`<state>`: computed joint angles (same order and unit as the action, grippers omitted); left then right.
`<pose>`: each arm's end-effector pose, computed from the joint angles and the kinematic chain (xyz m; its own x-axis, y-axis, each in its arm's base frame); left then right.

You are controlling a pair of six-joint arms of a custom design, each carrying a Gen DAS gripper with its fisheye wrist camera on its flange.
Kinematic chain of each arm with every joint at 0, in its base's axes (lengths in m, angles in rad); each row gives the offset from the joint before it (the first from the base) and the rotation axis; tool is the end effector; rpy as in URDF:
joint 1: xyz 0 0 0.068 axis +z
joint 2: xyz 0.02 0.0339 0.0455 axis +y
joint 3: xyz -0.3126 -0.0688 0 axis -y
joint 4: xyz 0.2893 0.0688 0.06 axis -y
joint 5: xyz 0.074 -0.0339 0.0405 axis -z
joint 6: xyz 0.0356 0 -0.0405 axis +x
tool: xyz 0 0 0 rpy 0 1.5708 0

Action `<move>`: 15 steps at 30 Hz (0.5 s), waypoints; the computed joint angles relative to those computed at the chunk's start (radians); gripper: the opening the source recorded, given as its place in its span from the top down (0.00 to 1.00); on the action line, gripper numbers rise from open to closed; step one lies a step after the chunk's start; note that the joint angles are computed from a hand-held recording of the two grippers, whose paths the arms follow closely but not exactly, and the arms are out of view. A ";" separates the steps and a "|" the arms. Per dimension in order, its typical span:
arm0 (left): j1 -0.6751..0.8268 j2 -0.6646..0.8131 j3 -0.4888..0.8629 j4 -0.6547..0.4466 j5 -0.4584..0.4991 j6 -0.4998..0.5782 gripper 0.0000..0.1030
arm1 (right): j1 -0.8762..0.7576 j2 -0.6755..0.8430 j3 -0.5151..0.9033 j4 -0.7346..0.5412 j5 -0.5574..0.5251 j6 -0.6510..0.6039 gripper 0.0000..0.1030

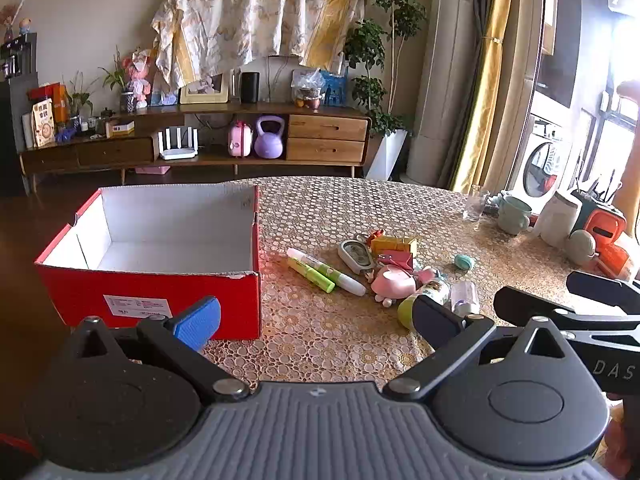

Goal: Organize rigid objects
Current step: 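Reach both grippers toward the green-capped jar and clear cup with blue pieces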

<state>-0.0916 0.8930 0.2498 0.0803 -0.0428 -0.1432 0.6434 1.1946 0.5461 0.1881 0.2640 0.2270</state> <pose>0.1835 -0.0153 0.1730 -0.5339 -0.0941 -0.8403 -0.0210 0.9950 -0.0981 0.2208 0.1540 0.2292 -0.4346 -0.0543 -0.8990 -0.3020 0.9492 0.0887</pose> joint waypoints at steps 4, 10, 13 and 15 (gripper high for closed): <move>0.000 0.009 0.003 0.006 0.000 -0.005 0.00 | -0.007 0.000 0.003 -0.007 -0.014 -0.002 0.00; -0.003 0.056 0.017 0.016 0.004 -0.003 0.00 | -0.044 0.010 0.001 -0.001 -0.068 -0.014 0.00; -0.013 0.118 0.036 0.050 -0.011 0.017 0.00 | -0.089 0.040 0.012 0.018 -0.086 -0.044 0.00; -0.023 0.186 0.055 0.092 -0.010 0.042 0.00 | -0.137 0.072 0.032 0.016 -0.118 -0.072 0.00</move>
